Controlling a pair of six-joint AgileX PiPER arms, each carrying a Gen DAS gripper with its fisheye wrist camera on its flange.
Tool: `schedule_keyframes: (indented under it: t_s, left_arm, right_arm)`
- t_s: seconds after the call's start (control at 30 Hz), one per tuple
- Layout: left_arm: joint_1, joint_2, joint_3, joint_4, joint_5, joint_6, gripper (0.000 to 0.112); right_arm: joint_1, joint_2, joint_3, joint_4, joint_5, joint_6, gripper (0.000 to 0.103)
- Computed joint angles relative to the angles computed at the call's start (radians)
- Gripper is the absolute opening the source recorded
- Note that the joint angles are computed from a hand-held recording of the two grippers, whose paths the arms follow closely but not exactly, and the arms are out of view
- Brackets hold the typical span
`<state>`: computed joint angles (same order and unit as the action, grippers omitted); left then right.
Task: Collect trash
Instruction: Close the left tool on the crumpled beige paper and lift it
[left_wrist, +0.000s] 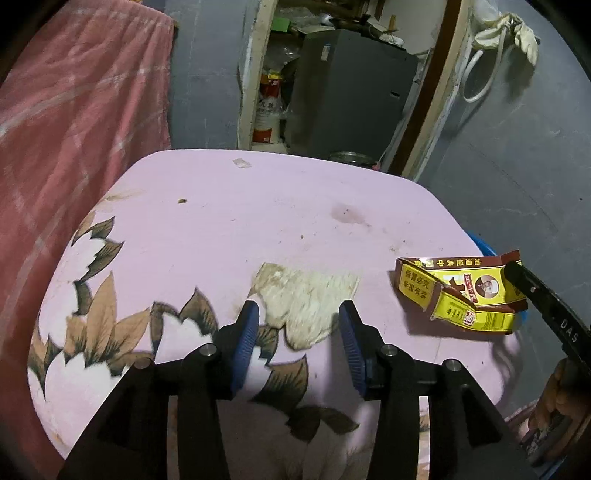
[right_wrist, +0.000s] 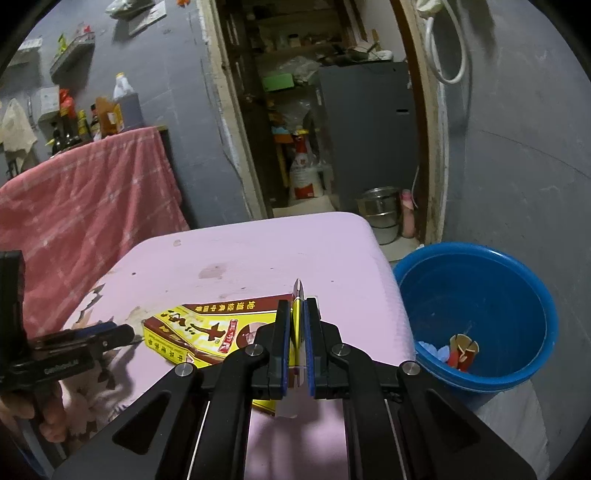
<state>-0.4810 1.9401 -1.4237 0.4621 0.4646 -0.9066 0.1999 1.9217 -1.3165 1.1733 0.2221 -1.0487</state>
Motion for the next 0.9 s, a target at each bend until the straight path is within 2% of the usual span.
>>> schedule_keyframes:
  t_s: [0.1,0.2,0.3,0.5,0.63,0.8,0.9]
  left_arm:
    - [0.005,0.051,-0.088,-0.059,0.049,0.114,0.047]
    - [0.002,0.099,-0.167,-0.089,0.098,0.196,0.049]
    - [-0.008,0.127,-0.202,-0.071,0.122,0.224,0.052]
    - [-0.001,0.132,-0.183,-0.123,0.086,0.289,0.053]
    - [0.003,0.141,-0.194,-0.128,0.09,0.306,0.053]
    - [0.002,0.128,-0.172,-0.121,0.072,0.292,0.052]
    - [-0.007,0.125,-0.173,-0.098,0.075,0.26,0.052]
  right_arm:
    - [-0.014,0.016,-0.016,0.004,0.007,0.022,0.005]
    - [-0.024,0.032,-0.035,-0.007,0.009,0.053,0.005]
    - [-0.03,0.043,-0.05,-0.011,0.013,0.07,0.005]
    - [-0.037,0.051,-0.058,0.007,0.025,0.053,0.005]
    - [-0.038,0.055,-0.061,-0.022,0.029,0.079,0.005]
    - [-0.029,0.059,-0.066,-0.076,0.028,0.129,0.005]
    - [-0.027,0.054,-0.063,-0.04,0.024,0.09,0.005]
